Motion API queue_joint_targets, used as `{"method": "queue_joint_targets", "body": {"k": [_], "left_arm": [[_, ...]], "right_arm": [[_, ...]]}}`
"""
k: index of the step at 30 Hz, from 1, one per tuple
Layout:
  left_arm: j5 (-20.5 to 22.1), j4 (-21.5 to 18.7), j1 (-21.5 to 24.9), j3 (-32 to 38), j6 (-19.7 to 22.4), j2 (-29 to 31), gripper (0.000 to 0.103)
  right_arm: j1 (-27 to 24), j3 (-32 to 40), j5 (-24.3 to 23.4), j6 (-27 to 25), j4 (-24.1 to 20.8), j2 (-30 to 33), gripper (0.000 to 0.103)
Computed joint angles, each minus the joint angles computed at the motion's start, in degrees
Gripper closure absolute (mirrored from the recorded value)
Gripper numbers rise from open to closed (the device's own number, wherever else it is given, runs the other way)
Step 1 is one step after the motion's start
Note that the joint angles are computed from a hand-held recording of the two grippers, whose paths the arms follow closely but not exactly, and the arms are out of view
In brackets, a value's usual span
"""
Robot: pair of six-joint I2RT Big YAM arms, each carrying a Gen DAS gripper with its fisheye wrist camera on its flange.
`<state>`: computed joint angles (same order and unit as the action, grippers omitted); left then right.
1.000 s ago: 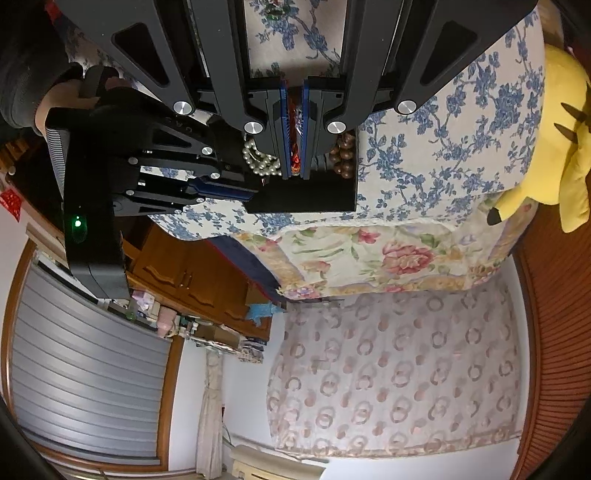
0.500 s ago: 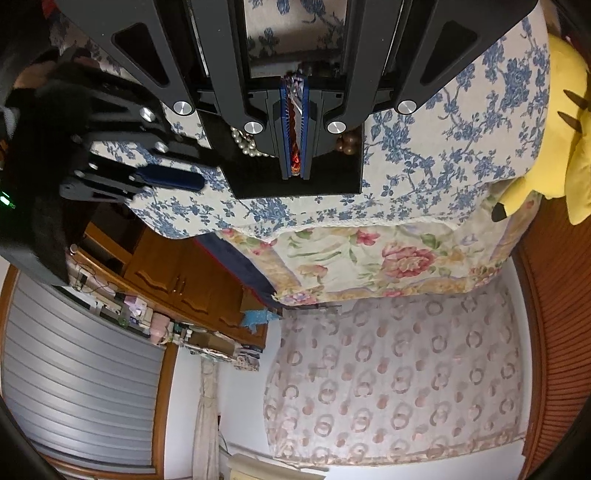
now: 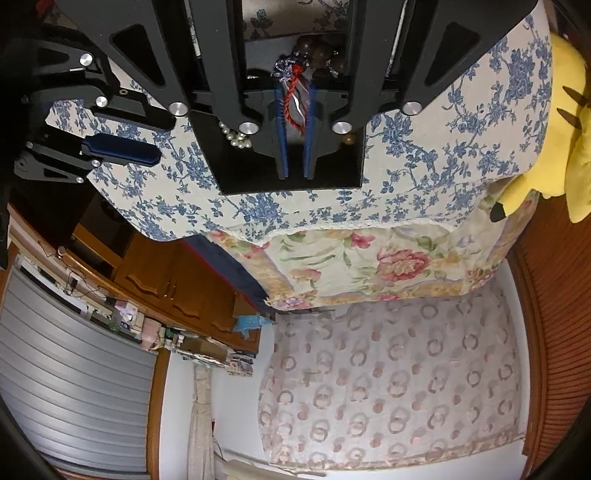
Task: Organize jewelry
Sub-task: 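Grasp the long pearl strand with the right gripper and lift it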
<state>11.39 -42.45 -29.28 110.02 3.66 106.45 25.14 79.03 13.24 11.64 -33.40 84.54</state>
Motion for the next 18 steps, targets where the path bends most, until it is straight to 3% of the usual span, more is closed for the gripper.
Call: {"method": "queue_joint_targets", "body": {"k": [5,14,18], "left_arm": [[-0.1,0.6,0.2,-2.0,0.5,-1.2,0.084],[2.0,4.7,1.7,-11.8,1.6,-8.0,0.037],[3.1,6.1,2.8,-17.0,2.1,-11.3,0.033]], "right_arm": [[0.7,-1.4,0.5,0.7,0.3,-0.8,0.073],[2.9,-6.0,0.5,3.6,0.3,-4.0,0.073],[4.1,-8.5,0.2,5.0,0.5,-5.7,0.073]]}}
